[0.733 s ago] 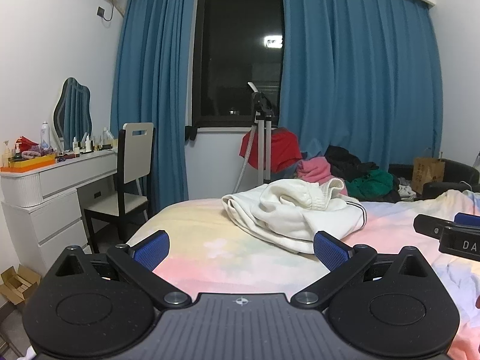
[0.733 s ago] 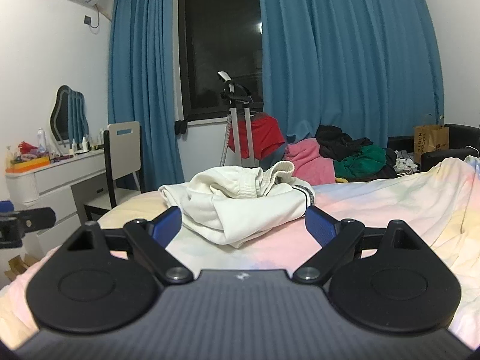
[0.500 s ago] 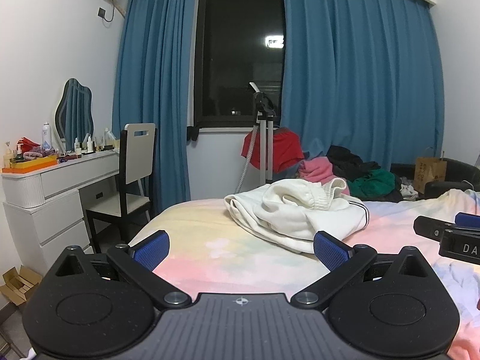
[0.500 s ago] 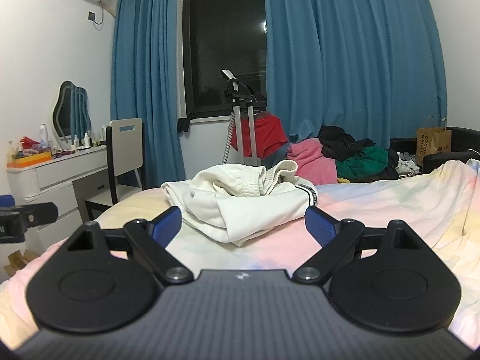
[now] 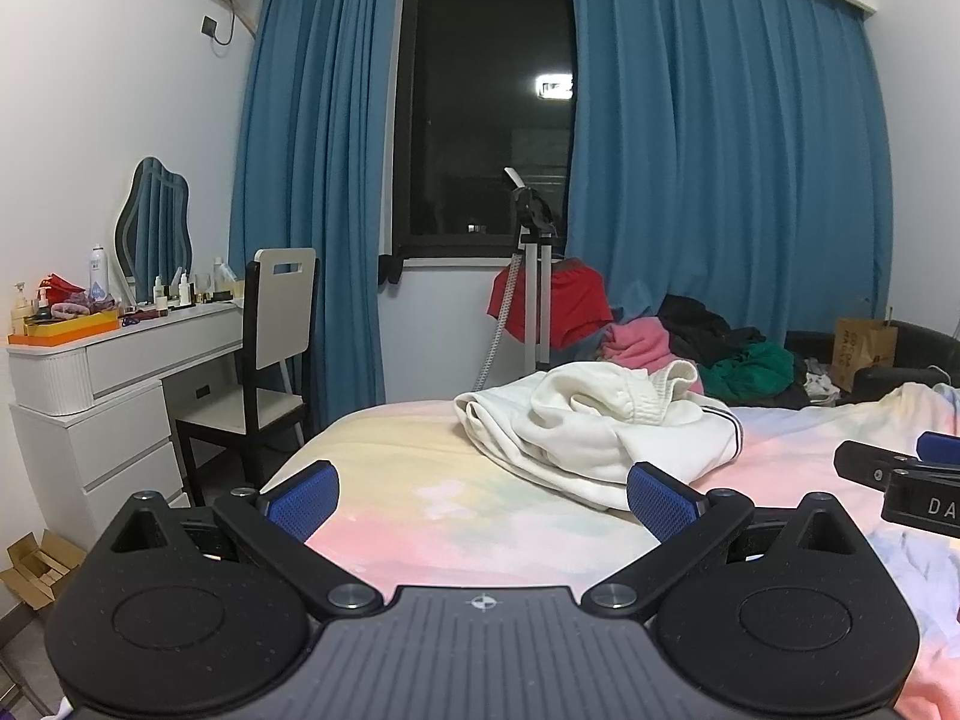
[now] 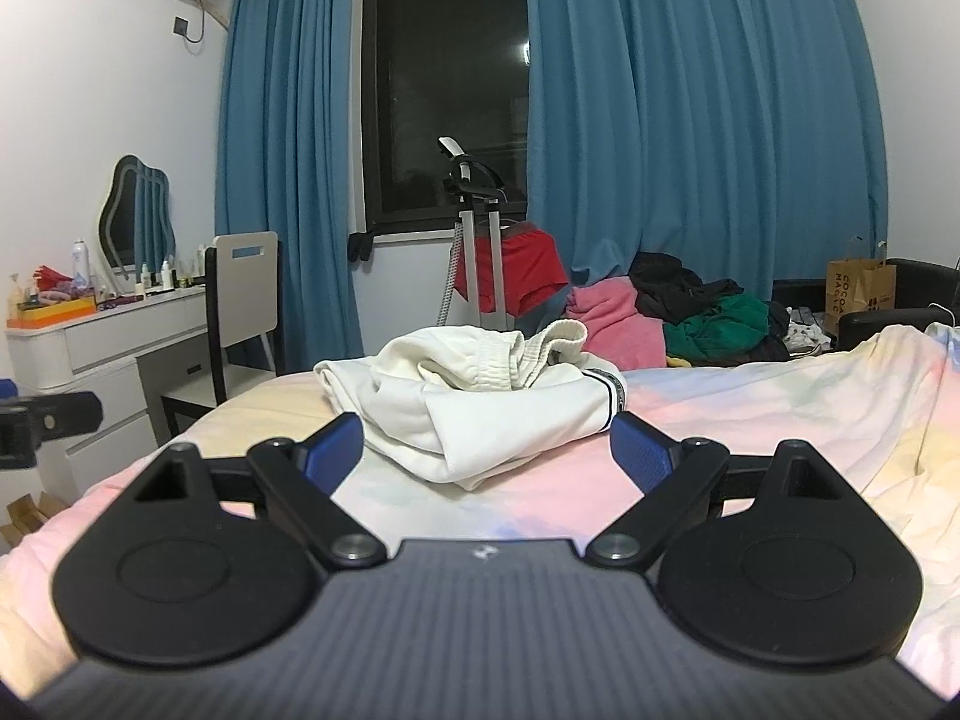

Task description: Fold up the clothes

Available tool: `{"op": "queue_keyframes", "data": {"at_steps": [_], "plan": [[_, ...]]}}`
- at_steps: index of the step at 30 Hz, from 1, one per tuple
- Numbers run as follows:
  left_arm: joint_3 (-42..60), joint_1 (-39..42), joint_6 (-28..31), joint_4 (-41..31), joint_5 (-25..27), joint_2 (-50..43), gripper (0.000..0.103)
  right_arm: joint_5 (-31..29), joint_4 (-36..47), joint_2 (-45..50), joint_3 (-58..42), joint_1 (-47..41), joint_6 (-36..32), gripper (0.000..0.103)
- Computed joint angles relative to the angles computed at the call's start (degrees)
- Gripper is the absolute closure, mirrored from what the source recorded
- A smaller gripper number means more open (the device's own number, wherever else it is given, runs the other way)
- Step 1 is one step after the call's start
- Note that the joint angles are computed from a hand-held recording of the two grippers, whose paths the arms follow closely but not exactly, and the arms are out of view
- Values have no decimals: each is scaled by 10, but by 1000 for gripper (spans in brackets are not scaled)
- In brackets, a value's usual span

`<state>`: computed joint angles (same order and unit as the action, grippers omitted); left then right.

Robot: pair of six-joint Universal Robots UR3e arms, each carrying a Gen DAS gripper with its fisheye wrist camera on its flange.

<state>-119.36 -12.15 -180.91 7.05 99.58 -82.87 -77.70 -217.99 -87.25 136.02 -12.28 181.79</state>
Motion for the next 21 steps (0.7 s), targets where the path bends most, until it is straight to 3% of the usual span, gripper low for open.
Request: {"op": "queue_keyframes", "data": {"at_steps": [12,21], "plan": [[0,11,-1,-1,-11,-1,0,9,27,-14,-4,-5,-1,12],[-12,26,-5,6,-33,2,0,-24,53,-20,-16,14,0,12]]}}
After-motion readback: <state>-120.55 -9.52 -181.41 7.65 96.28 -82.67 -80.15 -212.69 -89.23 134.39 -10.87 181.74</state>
